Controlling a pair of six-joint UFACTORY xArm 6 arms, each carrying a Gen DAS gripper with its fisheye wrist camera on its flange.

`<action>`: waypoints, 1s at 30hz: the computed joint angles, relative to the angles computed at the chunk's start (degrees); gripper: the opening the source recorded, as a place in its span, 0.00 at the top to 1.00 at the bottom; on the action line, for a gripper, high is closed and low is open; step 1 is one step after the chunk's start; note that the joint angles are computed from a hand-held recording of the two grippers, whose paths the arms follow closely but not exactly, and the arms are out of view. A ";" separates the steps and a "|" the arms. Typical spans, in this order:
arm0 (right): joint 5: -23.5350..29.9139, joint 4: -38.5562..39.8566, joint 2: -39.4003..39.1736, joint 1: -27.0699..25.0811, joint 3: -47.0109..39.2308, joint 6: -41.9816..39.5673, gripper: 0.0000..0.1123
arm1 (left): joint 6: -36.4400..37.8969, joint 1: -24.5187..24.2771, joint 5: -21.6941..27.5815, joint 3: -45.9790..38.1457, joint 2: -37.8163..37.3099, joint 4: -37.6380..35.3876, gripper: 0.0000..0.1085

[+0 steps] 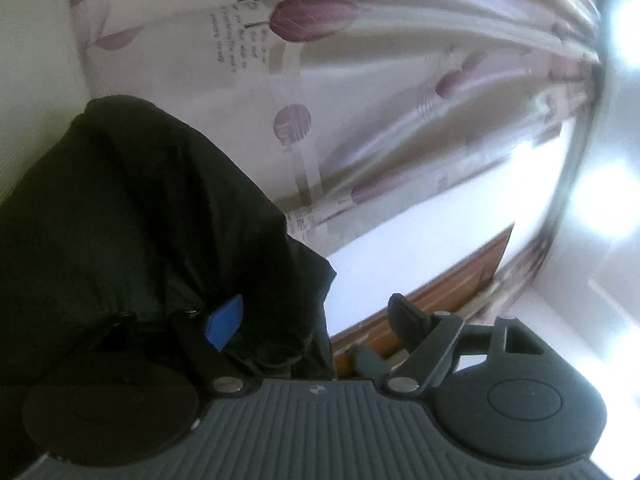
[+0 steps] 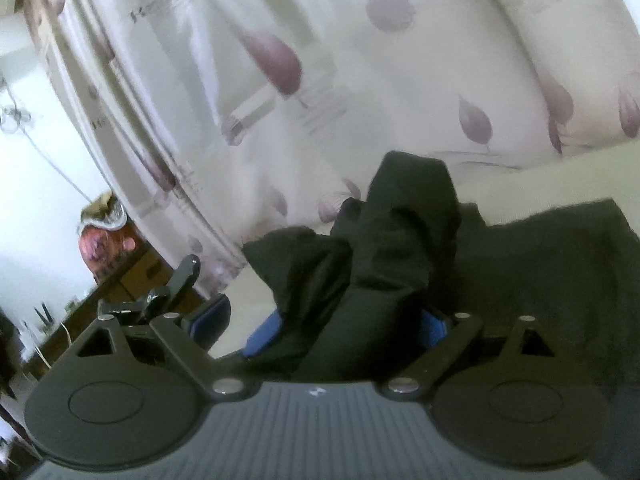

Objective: Fold large clothes

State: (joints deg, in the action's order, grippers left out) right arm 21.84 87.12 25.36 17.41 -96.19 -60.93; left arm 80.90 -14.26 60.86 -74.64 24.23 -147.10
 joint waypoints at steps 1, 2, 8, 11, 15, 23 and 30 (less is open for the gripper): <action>-2.26 -4.72 0.94 0.76 -1.07 3.29 0.16 | -0.16 -0.08 0.14 0.41 -0.04 -1.17 0.28; -3.24 -8.88 2.05 1.15 -2.30 6.30 0.16 | -0.13 -0.08 0.19 0.78 -0.24 -1.93 0.28; -5.71 -27.60 6.98 2.58 -6.91 19.61 0.24 | 3.75 -0.99 -1.97 1.25 -1.10 -4.94 0.27; -7.02 -41.69 9.07 3.13 -8.22 27.07 0.64 | 5.33 -1.64 -5.37 2.54 -3.21 -8.16 0.21; -5.33 -35.60 9.67 2.59 -10.51 19.62 0.77 | 7.31 -0.75 -13.23 8.84 -12.31 -2.43 0.11; -0.11 -31.73 12.71 -0.66 -17.96 24.20 0.81 | 4.21 -3.02 -26.52 25.78 -30.85 30.75 0.06; 1.72 -32.12 12.98 -1.30 -21.47 26.89 0.84 | 2.06 -8.14 -39.83 14.58 -20.26 22.93 0.05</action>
State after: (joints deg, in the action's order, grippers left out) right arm 23.56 55.00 38.34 16.11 -117.67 -34.04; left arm 82.95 -22.40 21.02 -60.06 3.98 -124.17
